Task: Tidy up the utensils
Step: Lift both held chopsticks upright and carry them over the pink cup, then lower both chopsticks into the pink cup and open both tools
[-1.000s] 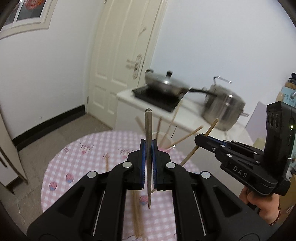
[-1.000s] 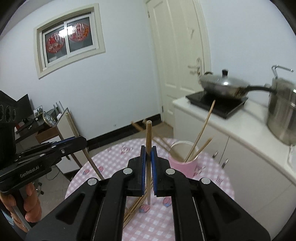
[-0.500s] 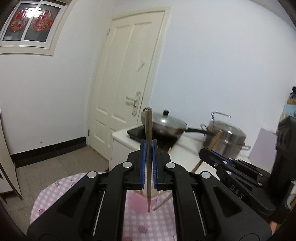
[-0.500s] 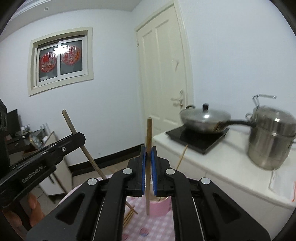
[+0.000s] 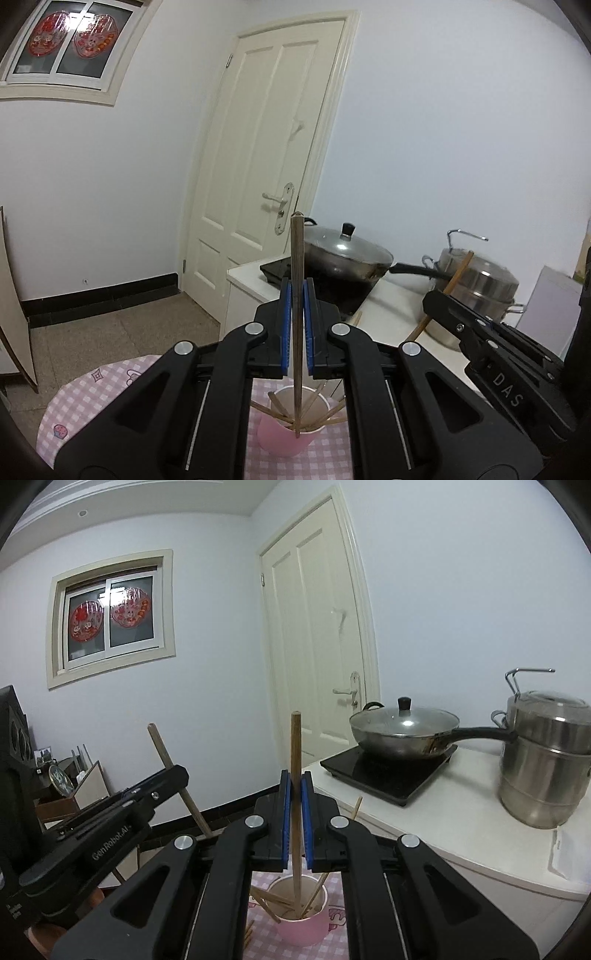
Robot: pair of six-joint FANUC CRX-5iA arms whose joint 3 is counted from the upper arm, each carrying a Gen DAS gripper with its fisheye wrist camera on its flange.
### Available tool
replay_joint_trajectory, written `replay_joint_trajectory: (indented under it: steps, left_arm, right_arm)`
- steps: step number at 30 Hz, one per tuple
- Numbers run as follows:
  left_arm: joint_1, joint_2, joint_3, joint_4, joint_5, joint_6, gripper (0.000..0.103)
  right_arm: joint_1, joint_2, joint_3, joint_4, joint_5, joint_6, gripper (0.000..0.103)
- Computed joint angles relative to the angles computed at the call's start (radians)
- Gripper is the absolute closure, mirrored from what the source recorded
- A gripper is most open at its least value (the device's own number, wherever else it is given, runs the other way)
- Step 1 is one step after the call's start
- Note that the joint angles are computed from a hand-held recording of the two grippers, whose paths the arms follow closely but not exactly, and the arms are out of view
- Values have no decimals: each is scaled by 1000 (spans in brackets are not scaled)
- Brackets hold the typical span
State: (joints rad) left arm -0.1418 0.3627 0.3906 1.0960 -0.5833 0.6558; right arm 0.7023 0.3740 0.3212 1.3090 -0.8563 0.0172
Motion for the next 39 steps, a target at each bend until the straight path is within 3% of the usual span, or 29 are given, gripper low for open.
replay_joint_trajectory:
  steps: [6, 9, 16, 30, 39]
  left_arm:
    - [-7, 11, 3, 12, 8, -20, 96]
    - [-15, -4, -20, 78, 28, -74, 96]
    - [-80, -65, -127, 367, 156, -351, 96]
    - [-75, -42, -143, 237, 161, -309, 96]
    - [-16, -3, -83, 5, 26, -123, 96]
  right_arm:
    - [-15, -8, -22, -10, 27, -15, 99]
    - [-14, -9, -17, -11, 25, -6, 99]
    - [-13, -15, -23, -5, 27, -9, 99]
    - [-3, -19, -37, -61, 24, 22, 99]
    - [4, -4, -23, -122, 12, 51, 99]
